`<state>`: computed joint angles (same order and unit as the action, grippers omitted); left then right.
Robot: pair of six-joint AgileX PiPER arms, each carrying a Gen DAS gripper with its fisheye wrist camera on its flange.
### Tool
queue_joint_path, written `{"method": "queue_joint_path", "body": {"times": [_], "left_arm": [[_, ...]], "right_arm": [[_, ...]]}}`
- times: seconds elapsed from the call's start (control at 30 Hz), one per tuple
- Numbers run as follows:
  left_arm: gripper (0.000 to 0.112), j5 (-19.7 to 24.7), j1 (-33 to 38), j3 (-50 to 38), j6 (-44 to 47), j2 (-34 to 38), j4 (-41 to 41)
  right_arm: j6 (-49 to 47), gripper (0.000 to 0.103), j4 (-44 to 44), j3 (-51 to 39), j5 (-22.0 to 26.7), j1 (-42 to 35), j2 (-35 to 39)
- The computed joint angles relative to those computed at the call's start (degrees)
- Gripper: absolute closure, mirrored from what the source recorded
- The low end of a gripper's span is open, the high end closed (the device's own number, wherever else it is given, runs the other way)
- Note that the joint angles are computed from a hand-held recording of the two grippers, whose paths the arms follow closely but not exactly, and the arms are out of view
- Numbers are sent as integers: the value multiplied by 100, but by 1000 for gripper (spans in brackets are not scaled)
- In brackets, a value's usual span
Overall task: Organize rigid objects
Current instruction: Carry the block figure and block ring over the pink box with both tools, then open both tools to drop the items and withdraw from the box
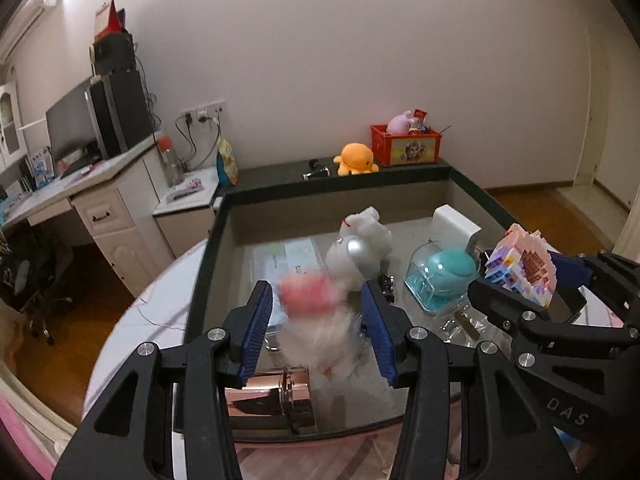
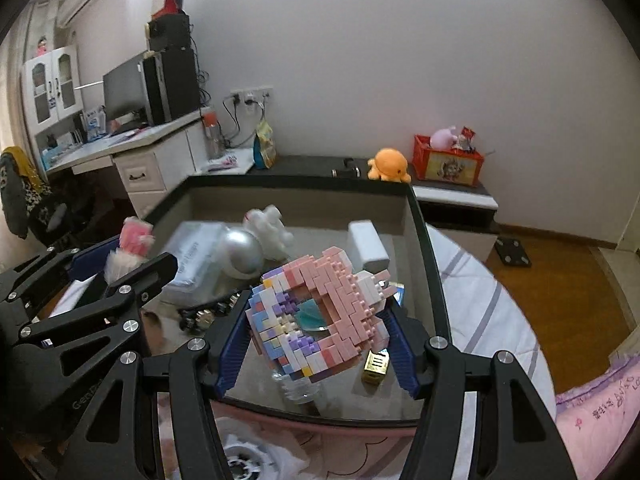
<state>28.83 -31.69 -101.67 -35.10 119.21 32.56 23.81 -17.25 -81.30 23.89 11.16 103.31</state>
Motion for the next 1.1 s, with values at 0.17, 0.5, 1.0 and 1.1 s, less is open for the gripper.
{"method": "queue_joint_path", "body": {"times": [0.17,0.5,1.0,1.1], "left_arm": [[37,51,-7,154,-324,-109,338],[10,-308,-241,2272,-2724,-2186,2465],[9,2173,-2629,4714,-5113,-5263,4903],[9,2778,-3201,4834,-5201,-5542,4991]], "right_arm": [[199,31,-92,175,-7,-66,-139],[1686,21,-1509,1172,-89,415,-1723],[5462,0,-5300,2660,2311,3698,-4343],[5742,0,-5690,2672,3388,4616,-4451]]}}
